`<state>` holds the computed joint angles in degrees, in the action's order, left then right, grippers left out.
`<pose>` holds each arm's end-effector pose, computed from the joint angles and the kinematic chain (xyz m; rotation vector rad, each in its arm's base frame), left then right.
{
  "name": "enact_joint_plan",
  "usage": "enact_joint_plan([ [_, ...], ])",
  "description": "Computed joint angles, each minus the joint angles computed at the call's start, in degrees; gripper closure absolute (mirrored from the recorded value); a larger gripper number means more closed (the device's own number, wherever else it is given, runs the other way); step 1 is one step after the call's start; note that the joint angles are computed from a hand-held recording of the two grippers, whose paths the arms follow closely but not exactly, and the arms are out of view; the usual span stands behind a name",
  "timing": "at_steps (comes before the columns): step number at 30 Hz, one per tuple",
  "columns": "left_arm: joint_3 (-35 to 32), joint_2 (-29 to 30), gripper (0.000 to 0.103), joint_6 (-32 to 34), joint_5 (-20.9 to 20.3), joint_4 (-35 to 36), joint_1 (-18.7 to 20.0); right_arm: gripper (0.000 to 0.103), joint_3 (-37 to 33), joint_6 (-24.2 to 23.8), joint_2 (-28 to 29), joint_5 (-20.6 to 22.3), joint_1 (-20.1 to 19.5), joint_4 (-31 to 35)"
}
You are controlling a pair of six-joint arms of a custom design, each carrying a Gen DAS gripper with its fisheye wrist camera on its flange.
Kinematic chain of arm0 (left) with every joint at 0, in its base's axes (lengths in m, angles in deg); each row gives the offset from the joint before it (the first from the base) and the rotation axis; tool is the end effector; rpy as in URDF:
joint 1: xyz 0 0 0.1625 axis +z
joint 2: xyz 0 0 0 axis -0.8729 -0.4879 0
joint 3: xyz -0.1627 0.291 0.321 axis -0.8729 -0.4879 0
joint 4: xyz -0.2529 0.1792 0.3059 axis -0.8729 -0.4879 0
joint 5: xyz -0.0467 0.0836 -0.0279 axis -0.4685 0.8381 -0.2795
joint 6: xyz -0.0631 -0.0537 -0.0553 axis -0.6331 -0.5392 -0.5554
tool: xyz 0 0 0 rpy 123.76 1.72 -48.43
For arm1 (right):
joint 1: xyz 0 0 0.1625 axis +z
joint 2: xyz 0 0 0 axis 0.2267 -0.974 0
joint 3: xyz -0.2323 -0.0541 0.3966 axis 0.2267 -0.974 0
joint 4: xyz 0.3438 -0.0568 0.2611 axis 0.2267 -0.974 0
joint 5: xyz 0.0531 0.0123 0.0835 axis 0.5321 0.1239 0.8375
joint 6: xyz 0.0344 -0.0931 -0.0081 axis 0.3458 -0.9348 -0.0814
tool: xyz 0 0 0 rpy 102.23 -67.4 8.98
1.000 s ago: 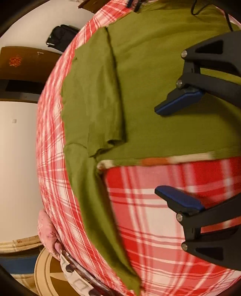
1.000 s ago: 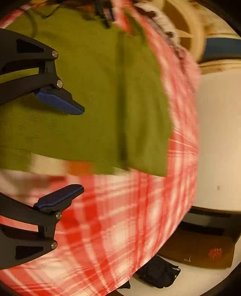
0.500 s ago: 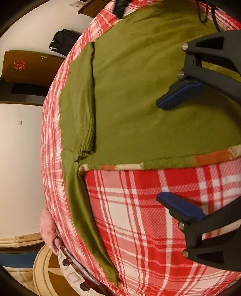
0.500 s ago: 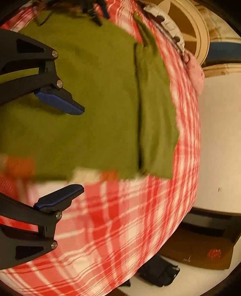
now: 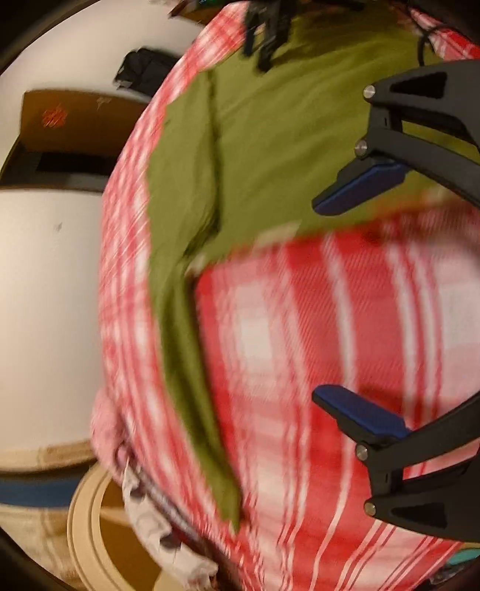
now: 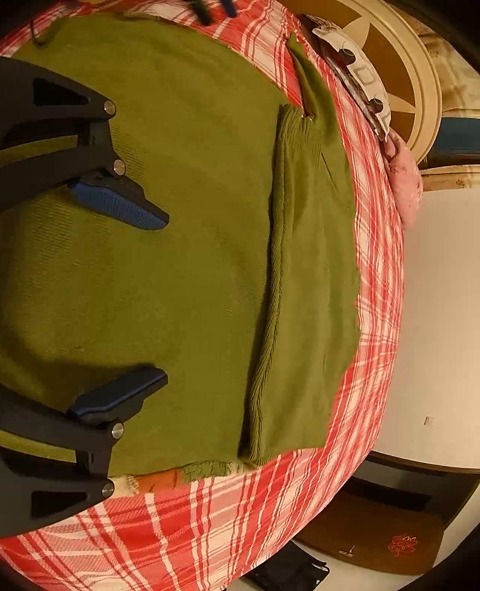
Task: Fold small clothes
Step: 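Move the left tool to the other sleeve cuff and grasp it, then lift the gripped sleeve and swing it over the sweater body with the left tool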
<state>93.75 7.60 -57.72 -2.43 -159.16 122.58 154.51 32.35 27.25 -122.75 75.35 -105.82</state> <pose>-0.1596 -0.7461 0.1226 0.3390 2.1774 -0.9757 0.0698 -0.8440 0.1464 0.7005 -2.2406 0.7248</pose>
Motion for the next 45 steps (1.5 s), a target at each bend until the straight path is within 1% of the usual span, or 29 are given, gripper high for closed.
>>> enact_joint_plan([
  [4, -2.8, -1.1, 0.007, 1.9, 4.2, -3.9, 2.4, 0.025, 0.1, -0.4, 0.1, 0.1, 0.0, -1.4],
  [5, -3.7, -1.4, 0.007, 1.6, 5.5, -4.3, 3.2, 0.025, 0.0, -0.6, 0.4, 0.1, 0.1, -1.6],
  [8, -6.2, -2.9, 0.007, -1.2, 6.2, -2.6, 5.9, 0.025, 0.1, -1.5, 0.8, 0.5, 0.0, -3.2],
  [9, -7.8, -3.0, 0.007, -2.1, 7.7, -2.3, 7.0, 0.025, -0.1, -1.6, 1.0, 0.7, 0.0, -3.5],
  [11, -8.9, -3.8, 0.008, -5.8, 7.0, 0.0, 8.5, 0.025, 0.2, -1.7, 0.9, 1.3, -0.2, -3.9],
  [14, -12.5, -3.5, 0.008, -9.3, 6.8, 3.3, 10.7, 0.025, 0.4, -1.7, 0.9, 2.0, -0.4, -4.3],
  [16, -13.2, -3.1, 0.009, -9.8, 6.7, 2.2, 11.3, 0.024, 0.3, -2.0, 1.2, 2.1, -0.4, -4.7],
  [17, -14.5, -2.5, 0.009, -9.7, 6.4, 2.9, 11.8, 0.024, 0.1, -2.0, 1.3, 2.1, -0.4, -4.7],
  [19, -16.7, -1.6, 0.016, -10.0, 6.4, 4.6, 12.3, 0.023, -0.1, -2.2, 1.4, 2.1, -0.4, -4.9],
  [20, -17.5, -1.3, 0.021, -10.2, 5.8, 5.2, 12.5, 0.022, -0.1, -2.2, 1.5, 2.1, -0.4, -5.0],
  [22, -19.3, -1.1, 0.027, -13.1, 3.7, 9.9, 13.4, 0.022, -0.1, -2.2, 1.6, 2.3, -0.4, -5.3],
  [24, -21.1, -0.5, 0.040, -15.4, 3.4, 12.4, 14.0, 0.021, 0.1, -2.2, 1.6, 2.6, -0.6, -5.6],
  [26, -22.2, -0.4, 0.041, -18.7, 2.0, 14.4, 14.7, 0.021, 0.2, -2.2, 1.6, 2.9, -0.6, -5.9],
  [28, -22.4, -0.2, 0.041, -18.5, 1.3, 12.3, 14.9, 0.020, 0.2, -2.2, 1.6, 3.1, -0.7, -6.1],
  [29, -22.7, -0.2, 0.042, -19.0, 1.0, 12.6, 15.0, 0.020, 0.2, -2.2, 1.7, 3.2, -0.7, -6.3],
  [31, -23.3, -0.1, 0.049, -19.9, 0.5, 12.9, 15.3, 0.019, 0.0, -2.2, 1.8, 3.3, -0.7, -6.3],
  [32, -23.4, 0.0, 0.055, -20.0, 0.2, 12.6, 15.5, 0.019, -0.1, -2.1, 1.9, 3.3, -0.7, -6.4],
  [34, -23.4, -0.2, 0.073, -20.1, -0.3, 12.5, 15.7, 0.018, -0.2, -2.0, 2.0, 3.3, -0.7, -6.4],
  [35, -23.0, -0.6, 0.092, -20.1, -2.1, 12.4, 16.0, 0.017, -0.2, -2.0, 2.0, 3.3, -0.7, -6.4],
  [36, -22.3, -1.3, 0.093, -20.8, -4.2, 12.7, 16.3, 0.017, -0.1, -2.0, 2.0, 3.4, -0.8, -6.6],
  [38, -21.3, -1.8, 0.095, -20.6, -5.3, 11.4, 16.3, 0.017, -0.1, -2.1, 2.0, 3.4, -0.8, -6.7],
  [40, -20.3, -2.2, 0.095, -19.3, -5.7, 9.3, 16.0, 0.017, -0.1, -2.1, 2.0, 3.4, -0.8, -6.7],
  [45, -18.7, -3.3, 0.095, -19.0, -7.7, 4.6, 15.5, 0.017, -0.2, -2.2, 2.1, 3.4, -0.8, -6.8],
])
